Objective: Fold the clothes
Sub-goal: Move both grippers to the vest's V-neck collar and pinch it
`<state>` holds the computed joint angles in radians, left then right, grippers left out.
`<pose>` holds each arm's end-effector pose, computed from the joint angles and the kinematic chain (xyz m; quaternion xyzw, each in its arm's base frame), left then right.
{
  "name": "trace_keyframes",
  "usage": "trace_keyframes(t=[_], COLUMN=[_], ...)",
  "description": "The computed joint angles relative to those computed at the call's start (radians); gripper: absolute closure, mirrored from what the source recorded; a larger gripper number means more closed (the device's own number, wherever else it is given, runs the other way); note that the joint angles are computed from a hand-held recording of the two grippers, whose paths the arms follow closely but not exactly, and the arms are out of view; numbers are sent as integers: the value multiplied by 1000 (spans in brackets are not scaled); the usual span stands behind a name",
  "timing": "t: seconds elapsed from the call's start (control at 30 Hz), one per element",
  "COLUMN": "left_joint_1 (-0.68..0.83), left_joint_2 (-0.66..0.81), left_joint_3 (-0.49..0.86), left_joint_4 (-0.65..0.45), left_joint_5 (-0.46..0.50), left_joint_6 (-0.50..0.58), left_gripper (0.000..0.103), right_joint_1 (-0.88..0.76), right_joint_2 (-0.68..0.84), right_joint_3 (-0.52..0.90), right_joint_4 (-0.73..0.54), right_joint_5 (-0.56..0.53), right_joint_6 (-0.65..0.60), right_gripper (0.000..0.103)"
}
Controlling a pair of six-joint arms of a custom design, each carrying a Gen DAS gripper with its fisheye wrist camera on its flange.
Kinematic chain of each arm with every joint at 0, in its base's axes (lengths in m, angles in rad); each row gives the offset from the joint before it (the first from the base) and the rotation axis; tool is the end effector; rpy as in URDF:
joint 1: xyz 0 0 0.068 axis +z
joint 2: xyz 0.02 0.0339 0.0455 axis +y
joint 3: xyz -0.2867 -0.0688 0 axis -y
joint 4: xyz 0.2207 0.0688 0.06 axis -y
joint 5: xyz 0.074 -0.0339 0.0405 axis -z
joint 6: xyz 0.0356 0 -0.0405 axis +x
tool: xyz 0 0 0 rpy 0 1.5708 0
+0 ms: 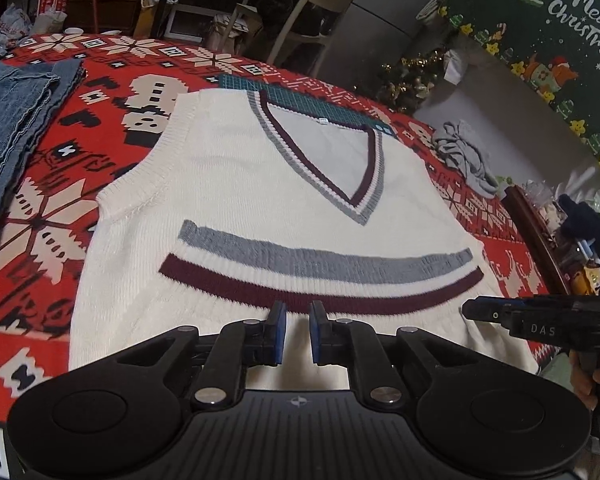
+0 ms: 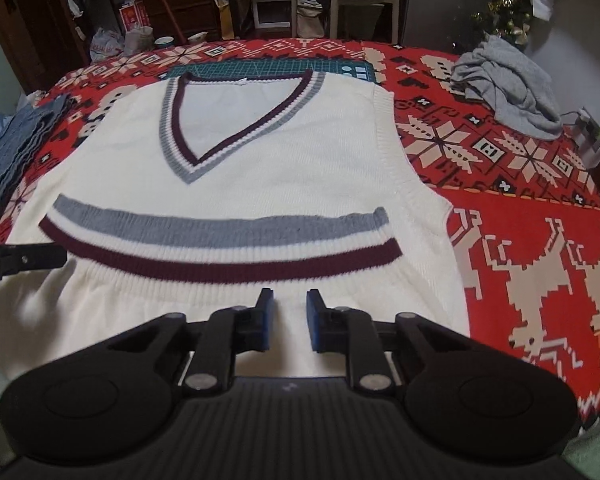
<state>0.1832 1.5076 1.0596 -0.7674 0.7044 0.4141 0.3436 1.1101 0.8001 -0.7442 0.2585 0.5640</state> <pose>0.2618 0.0251 0.2633 0.1670 0.9107 -0.2757 0.2585 0.1674 0.0502 0.2659 0.1382 0.9493 -0.0010 0.2823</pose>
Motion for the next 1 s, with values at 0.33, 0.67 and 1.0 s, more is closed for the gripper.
trace_keyframes(t=[0.33, 0.67, 1.0], left_joint_1=[-25, -111, -165], left_joint_2=[123, 277, 664], left_joint_3=[122, 414, 951], left_joint_4=[-10, -46, -143], left_joint_5=[-11, -26, -89], left_joint_6=[-5, 49, 51], left_gripper=[95, 51, 61], right_joint_1=[-269, -460, -656], right_joint_2=[94, 216, 556], right_joint_3=[-19, 187, 441], right_joint_4=[193, 194, 275], right_joint_5=[-189, -335, -501], right_joint_6=[-231, -476, -764], right_gripper=[88, 26, 44])
